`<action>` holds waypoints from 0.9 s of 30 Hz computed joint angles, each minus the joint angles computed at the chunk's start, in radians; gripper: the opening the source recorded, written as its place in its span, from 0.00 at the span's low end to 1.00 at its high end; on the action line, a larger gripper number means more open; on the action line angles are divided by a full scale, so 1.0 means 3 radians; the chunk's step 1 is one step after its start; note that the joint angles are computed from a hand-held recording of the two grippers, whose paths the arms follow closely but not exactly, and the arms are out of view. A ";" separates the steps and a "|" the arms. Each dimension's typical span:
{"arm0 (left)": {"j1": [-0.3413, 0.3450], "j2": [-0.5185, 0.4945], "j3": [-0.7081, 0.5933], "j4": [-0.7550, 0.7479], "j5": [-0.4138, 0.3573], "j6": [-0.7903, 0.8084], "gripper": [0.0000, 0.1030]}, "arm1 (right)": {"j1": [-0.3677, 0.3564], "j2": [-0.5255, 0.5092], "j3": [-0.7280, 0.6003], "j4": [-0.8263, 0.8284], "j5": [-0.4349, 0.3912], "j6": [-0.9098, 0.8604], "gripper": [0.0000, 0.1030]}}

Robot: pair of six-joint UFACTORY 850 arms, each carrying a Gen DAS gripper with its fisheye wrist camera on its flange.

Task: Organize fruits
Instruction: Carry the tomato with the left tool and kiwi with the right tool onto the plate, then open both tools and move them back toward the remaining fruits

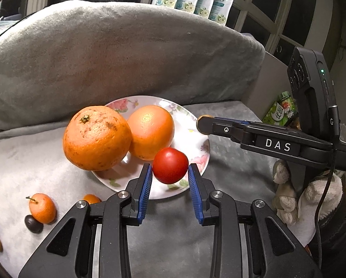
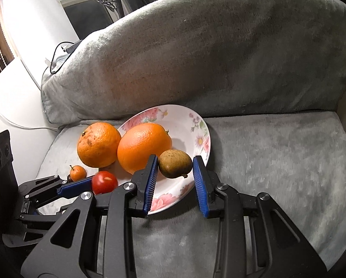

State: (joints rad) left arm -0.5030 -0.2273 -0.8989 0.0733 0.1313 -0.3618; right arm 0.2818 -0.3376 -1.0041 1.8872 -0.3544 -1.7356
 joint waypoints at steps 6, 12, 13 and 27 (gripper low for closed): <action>0.0003 0.0036 0.0020 0.0012 0.0060 -0.0041 0.52 | 0.0016 0.0079 0.0075 0.0385 0.0008 -0.0379 0.69; -0.0018 0.0082 0.0044 -0.0309 0.0059 0.0309 0.66 | 0.0025 0.0152 0.0125 0.0675 0.0026 -0.0600 0.86; -0.0021 0.0089 0.0047 -0.0333 0.0055 0.0341 0.68 | 0.0025 0.0156 0.0125 0.0680 0.0032 -0.0595 0.87; -0.0013 0.0274 0.0195 -0.0599 0.0121 0.0586 0.70 | 0.0118 0.0319 0.0223 0.1034 0.0147 -0.0955 0.90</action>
